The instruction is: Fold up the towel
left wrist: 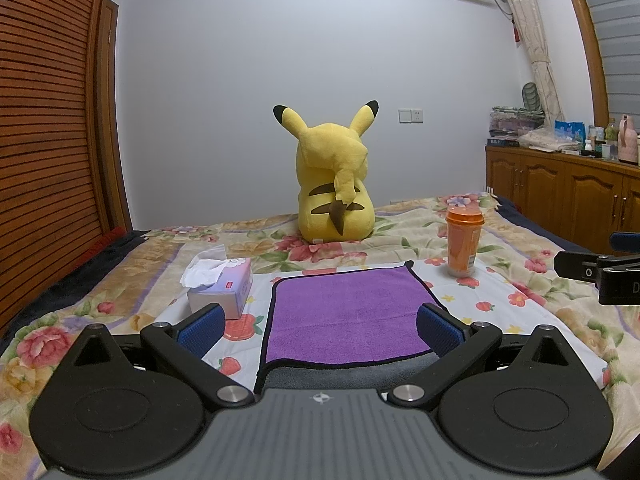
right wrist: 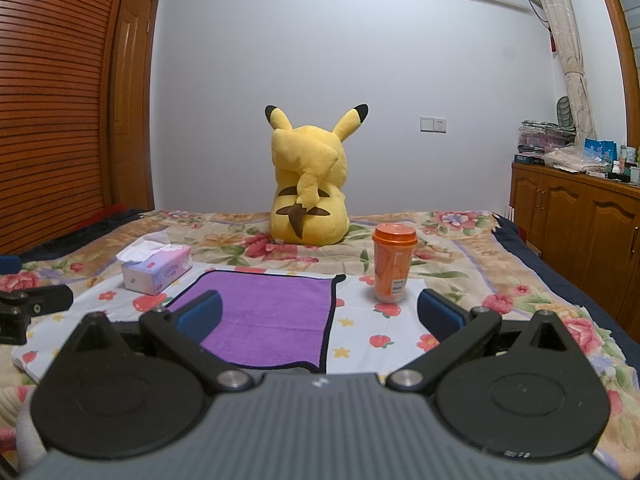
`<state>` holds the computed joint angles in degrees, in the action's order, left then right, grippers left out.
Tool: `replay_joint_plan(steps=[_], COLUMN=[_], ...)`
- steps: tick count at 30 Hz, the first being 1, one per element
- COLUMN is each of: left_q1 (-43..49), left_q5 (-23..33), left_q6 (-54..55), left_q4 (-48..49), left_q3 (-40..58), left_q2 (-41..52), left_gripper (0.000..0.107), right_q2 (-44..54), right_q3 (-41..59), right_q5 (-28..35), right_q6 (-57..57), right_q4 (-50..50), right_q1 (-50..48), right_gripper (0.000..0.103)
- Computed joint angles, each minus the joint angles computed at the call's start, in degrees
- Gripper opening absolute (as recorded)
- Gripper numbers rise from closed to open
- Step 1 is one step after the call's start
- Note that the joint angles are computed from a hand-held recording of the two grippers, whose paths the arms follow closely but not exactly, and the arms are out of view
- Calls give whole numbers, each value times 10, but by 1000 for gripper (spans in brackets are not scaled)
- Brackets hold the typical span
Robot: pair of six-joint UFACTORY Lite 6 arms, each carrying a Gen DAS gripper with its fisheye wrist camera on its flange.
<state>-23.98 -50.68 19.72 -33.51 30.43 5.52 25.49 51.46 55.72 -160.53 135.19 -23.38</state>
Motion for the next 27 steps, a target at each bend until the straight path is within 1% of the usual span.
replay_joint_plan(steps=[11, 14, 16, 19, 22, 27], left_q1=[1, 7, 28, 33, 32, 65], left_q5=[3, 26, 57, 76, 74, 102], left_q6=[1, 5, 10, 13, 14, 9], left_q4=[0, 2, 15, 14, 12, 44], left_q3=[1, 13, 31, 53, 69, 114], left_q2=[1, 7, 8, 28, 56, 93], left_gripper=[103, 103, 103, 103, 103, 103], right_q2=[4, 7, 12, 15, 34, 69], right_q3=[2, 5, 12, 19, 48, 94], right_q5=[2, -4, -11, -27, -48, -78], right_q6=[-1, -4, -1, 0, 10, 17], right_q4=[0, 1, 0, -1, -5, -12], right_q1=[-1, 2, 6, 12, 20, 39], right_gripper=[103, 103, 103, 103, 103, 103])
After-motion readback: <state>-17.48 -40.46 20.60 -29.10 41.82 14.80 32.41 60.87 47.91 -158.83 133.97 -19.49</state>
